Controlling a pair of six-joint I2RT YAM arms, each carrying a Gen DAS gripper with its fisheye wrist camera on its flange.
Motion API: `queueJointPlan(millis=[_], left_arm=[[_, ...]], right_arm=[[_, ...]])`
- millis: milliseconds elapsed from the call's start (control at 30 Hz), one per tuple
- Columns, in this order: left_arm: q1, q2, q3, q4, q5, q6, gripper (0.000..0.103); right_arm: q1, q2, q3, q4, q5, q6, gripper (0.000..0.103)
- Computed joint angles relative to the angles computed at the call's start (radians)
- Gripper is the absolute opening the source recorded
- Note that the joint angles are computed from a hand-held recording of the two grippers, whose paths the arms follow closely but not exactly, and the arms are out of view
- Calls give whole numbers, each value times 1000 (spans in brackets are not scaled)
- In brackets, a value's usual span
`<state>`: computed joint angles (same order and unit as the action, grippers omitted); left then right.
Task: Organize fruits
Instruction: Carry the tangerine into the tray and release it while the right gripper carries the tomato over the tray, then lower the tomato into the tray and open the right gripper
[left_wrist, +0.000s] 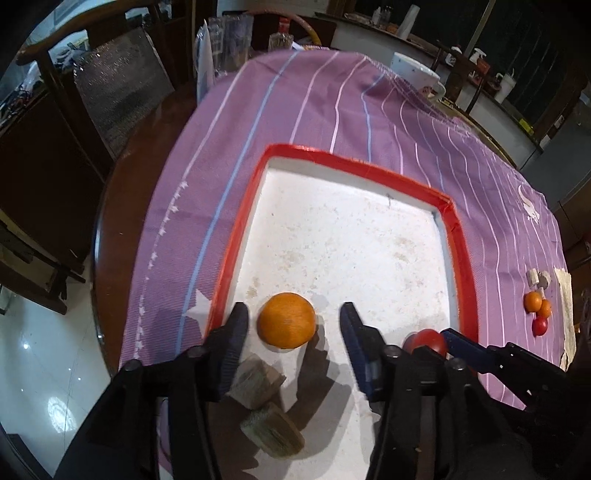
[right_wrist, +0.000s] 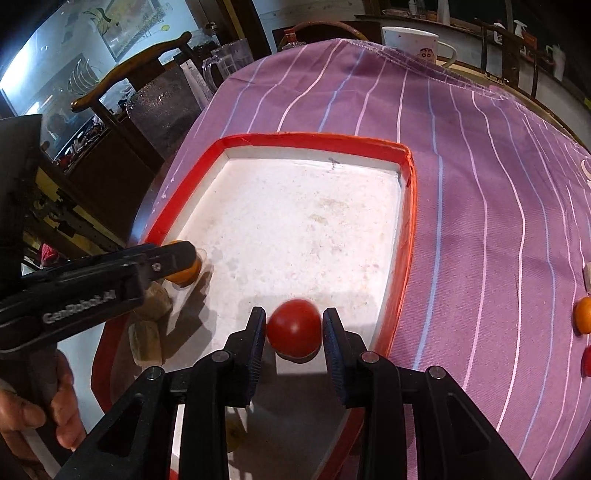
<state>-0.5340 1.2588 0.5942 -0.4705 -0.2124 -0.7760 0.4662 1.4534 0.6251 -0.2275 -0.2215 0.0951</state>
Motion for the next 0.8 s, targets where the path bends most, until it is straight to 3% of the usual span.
queueJointPlan(millis=[267, 800], left_arm=[[-144, -91, 75, -199, -163, -123, 63], [-424, -125, 213, -426, -293, -406, 63]], right_arm=[[-7, -100, -20, -34, -29, 4, 48], [-142, -482, -83, -293, 41, -89, 49]])
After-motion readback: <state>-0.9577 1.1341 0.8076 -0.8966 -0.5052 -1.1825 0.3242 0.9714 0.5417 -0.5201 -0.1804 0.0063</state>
